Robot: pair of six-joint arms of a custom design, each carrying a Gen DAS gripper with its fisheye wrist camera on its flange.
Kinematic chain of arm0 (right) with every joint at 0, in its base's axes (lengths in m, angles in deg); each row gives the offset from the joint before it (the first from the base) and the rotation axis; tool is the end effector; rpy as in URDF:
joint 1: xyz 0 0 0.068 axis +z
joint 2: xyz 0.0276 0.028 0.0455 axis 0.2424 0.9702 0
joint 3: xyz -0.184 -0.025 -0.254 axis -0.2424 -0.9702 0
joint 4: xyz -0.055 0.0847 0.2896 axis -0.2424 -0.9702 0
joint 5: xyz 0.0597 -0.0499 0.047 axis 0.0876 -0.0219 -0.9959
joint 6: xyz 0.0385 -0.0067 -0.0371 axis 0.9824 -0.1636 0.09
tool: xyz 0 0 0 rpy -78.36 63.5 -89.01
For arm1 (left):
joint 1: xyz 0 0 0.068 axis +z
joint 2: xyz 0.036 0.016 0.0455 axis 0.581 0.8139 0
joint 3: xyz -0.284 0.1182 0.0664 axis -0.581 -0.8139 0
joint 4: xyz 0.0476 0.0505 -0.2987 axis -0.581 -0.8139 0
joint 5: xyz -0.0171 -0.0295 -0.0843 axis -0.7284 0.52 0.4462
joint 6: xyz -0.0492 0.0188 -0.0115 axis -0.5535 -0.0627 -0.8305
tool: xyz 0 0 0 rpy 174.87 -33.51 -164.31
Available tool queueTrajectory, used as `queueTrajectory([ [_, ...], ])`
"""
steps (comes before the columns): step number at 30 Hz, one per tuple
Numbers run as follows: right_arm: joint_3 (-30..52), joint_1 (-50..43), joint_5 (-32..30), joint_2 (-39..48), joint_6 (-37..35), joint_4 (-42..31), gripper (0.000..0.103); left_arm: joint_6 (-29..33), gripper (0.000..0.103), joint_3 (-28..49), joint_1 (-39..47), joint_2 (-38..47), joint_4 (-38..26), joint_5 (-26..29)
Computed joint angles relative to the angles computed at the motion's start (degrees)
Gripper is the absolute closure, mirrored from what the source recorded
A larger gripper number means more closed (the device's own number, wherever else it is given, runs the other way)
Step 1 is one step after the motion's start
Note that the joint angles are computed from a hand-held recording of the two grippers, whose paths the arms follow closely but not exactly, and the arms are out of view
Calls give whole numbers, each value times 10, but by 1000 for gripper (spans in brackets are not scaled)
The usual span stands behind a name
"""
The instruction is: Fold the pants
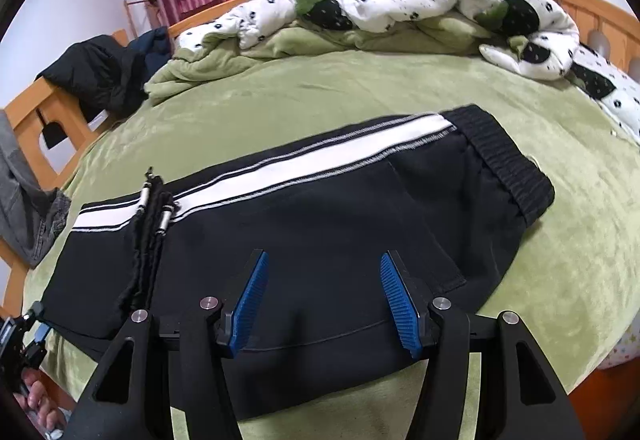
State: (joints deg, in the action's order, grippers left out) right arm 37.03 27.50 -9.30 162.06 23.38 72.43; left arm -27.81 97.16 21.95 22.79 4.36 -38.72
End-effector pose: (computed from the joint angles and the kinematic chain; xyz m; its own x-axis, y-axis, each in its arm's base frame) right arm 0.4442 0.1151 0.2227 -0.7006 -0.2068 -0.6830 -0.4114 0.8991 0.1498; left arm 0.1433 -0.0241 0.1532 -0.1832 -0.8936 -0.4098 -0.5666 0.4366 -0.6988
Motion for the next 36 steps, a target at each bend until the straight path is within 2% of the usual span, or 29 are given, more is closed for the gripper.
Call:
queueTrajectory([
  [1, -5, 3, 2, -2, -4, 6, 45, -15, 57, -17, 19, -13, 12, 29],
  [2, -10, 6, 6, -2, -9, 13, 45, -30, 57, -36, 19, -47, 13, 30],
  [5, -11, 12, 18, 8, -25, 8, 45, -58, 57, -36, -19, -142, -88, -14],
  [7, -9, 13, 17, 14, -30, 1, 45, -84, 57, -33, -56, -171, -134, -66],
  [8, -8, 13, 17, 16, -35, 2, 45, -83, 57, -33, -52, -178, -142, -69],
  [11, -12, 13, 24, 17, -48, 13, 45, -52, 56, -36, 4, -160, -109, -36],
  [14, -9, 10, 19, 20, -51, 12, 45, -2, 55, -33, 67, -83, -32, 10],
  [16, -9, 9, 19, 21, -53, 13, 45, 6, 56, -35, 81, -90, -19, 36],
  [19, -10, 2, 19, 21, -60, 17, 45, -18, 56, -53, 81, -170, -36, 64],
  [21, -15, -9, 8, 19, -60, 24, 45, -34, 56, -47, 71, -134, -25, 47],
  [24, -21, -23, -4, 22, -57, 38, 45, -41, 56, -37, 102, -25, 41, 66],
  [27, -10, -36, -14, 35, -55, 31, 45, -60, 60, -23, 109, -12, 32, 63],
  [30, -4, -50, -37, 40, -47, 29, 45, -75, 80, 2, 93, -23, -15, 30],
  [32, -7, -62, -52, 40, -44, 38, 45, -69, 86, 37, 65, -12, -60, -5],
  [36, -5, -83, -81, 43, -48, 39, 45, -71, 89, 164, -65, 114, -168, -161],
])
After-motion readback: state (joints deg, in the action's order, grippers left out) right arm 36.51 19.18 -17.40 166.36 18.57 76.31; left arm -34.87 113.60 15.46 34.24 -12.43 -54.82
